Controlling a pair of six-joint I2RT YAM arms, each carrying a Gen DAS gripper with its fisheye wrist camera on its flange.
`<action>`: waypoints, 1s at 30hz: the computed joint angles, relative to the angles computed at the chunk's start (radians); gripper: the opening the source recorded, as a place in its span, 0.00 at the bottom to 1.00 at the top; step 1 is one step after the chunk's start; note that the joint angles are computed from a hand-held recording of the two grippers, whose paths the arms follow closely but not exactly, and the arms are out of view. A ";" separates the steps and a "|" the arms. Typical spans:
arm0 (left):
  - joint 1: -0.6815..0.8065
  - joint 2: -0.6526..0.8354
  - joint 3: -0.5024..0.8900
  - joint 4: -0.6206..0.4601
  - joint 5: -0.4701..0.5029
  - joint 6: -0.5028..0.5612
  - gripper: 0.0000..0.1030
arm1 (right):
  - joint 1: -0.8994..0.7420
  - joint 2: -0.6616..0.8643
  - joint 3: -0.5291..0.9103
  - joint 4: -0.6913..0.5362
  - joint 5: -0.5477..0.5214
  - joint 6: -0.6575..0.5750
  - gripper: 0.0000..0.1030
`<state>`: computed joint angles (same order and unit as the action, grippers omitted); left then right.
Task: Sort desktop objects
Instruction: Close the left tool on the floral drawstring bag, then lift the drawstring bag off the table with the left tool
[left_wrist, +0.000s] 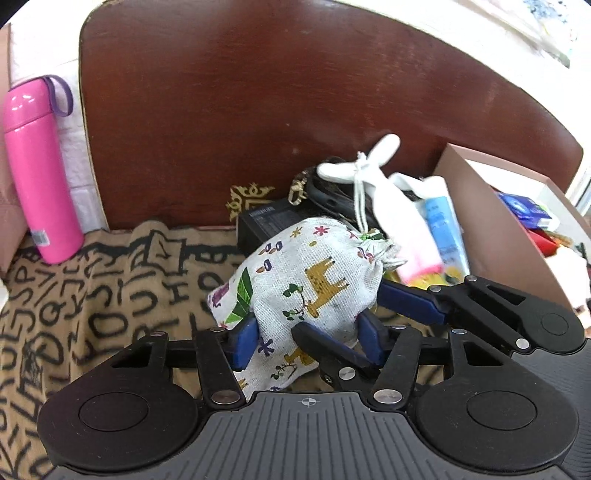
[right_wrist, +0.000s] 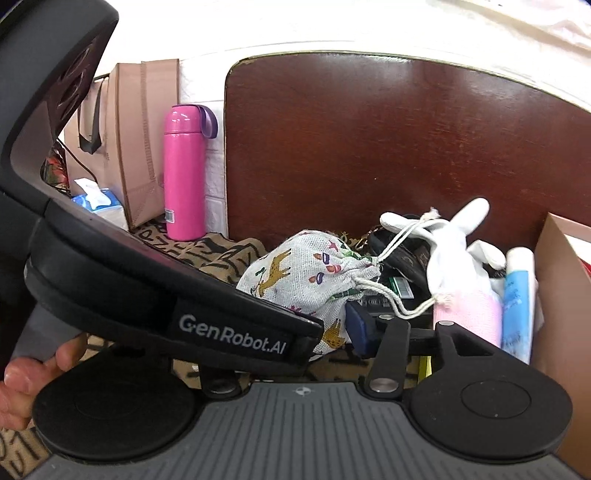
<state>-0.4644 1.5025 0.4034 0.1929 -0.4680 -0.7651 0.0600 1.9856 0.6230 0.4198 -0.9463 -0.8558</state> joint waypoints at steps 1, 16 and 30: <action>-0.028 -0.012 0.006 -0.032 -0.015 -0.024 0.56 | -0.017 -0.015 -0.008 -0.030 -0.011 -0.024 0.55; -0.600 0.056 0.148 -0.342 -0.151 -0.515 0.66 | -0.574 0.028 0.224 -1.229 -0.004 -1.056 0.54; -0.590 0.005 0.134 -0.320 -0.211 -0.422 0.92 | -0.709 0.153 0.337 -1.176 0.041 -0.885 0.68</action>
